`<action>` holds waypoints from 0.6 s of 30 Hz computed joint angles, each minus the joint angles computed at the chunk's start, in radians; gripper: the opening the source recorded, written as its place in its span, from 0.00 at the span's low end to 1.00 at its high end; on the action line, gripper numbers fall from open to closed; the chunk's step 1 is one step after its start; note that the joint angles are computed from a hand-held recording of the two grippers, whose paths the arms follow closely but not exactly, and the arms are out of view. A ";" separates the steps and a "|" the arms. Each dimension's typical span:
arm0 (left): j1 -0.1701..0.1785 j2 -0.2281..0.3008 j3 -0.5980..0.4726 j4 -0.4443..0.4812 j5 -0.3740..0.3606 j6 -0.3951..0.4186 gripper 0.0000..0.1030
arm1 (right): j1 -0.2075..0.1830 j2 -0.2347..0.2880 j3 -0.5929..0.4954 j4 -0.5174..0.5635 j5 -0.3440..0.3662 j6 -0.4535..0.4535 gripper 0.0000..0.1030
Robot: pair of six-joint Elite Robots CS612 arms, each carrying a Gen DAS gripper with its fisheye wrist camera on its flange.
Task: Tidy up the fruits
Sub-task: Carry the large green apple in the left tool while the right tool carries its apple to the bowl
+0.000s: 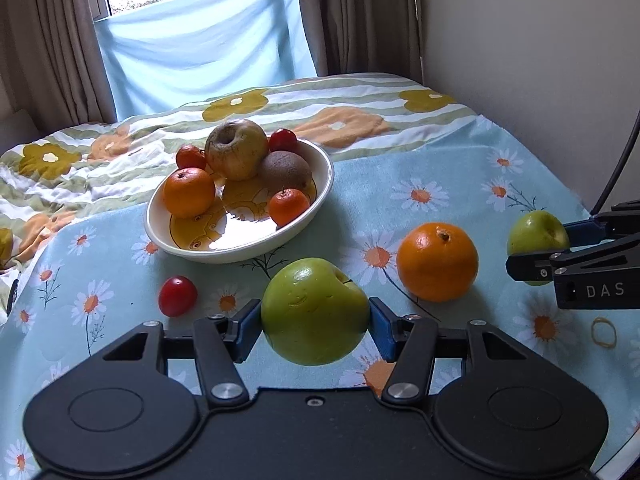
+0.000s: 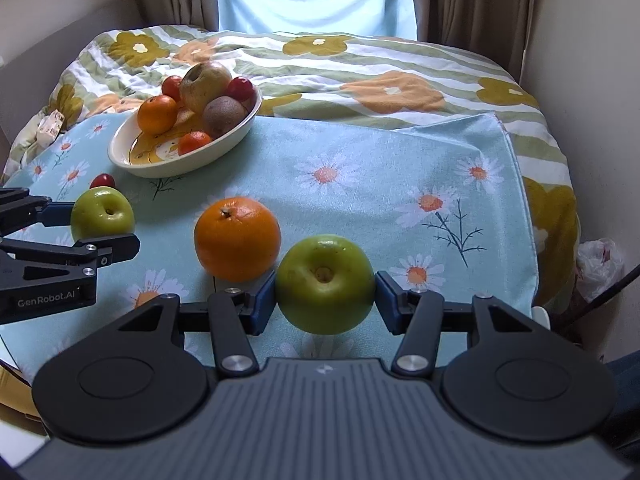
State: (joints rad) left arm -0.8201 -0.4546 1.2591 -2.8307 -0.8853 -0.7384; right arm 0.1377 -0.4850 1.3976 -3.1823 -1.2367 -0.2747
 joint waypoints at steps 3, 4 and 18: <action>-0.007 -0.016 0.011 -0.006 0.013 -0.016 0.59 | -0.003 -0.015 0.011 -0.003 0.007 0.009 0.65; -0.009 -0.022 0.015 -0.009 0.020 -0.019 0.59 | -0.004 -0.022 0.017 -0.007 0.009 0.011 0.66; -0.022 -0.128 0.122 -0.045 0.119 -0.085 0.59 | 0.008 -0.103 0.053 -0.039 0.059 0.027 0.65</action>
